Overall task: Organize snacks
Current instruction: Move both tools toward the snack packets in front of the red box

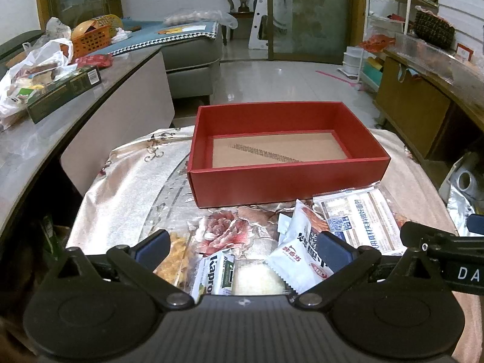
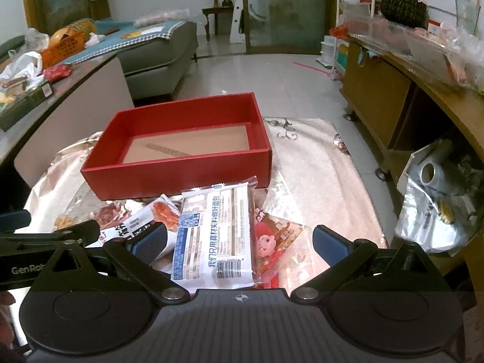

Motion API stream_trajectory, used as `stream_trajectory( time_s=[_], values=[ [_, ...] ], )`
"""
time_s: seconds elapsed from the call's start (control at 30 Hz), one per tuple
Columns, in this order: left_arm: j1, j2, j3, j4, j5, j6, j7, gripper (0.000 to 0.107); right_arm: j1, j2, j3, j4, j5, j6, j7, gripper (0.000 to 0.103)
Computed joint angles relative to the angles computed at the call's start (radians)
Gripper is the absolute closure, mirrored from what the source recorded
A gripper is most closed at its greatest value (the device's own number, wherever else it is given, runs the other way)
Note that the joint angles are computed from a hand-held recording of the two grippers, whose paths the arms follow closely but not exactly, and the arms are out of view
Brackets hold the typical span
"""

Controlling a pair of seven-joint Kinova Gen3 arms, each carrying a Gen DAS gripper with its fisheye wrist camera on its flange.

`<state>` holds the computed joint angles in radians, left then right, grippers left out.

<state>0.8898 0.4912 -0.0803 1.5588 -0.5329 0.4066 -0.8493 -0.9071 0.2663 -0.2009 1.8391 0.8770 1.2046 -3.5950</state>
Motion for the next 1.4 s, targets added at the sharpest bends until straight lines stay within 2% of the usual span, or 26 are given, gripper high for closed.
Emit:
stream_trajectory(
  time_s=[0.57,1.4],
  values=[
    [0.020,0.008,-0.016,-0.009,-0.040,0.022,0.039,0.012,0.018,0.001,0.006,-0.004,-0.017,-0.033,0.021,0.000],
    [0.014,0.016,-0.003,-0.020,-0.076,0.050,0.065,0.016,0.031,0.009,0.021,-0.015,-0.042,-0.067,0.051,0.000]
  ],
)
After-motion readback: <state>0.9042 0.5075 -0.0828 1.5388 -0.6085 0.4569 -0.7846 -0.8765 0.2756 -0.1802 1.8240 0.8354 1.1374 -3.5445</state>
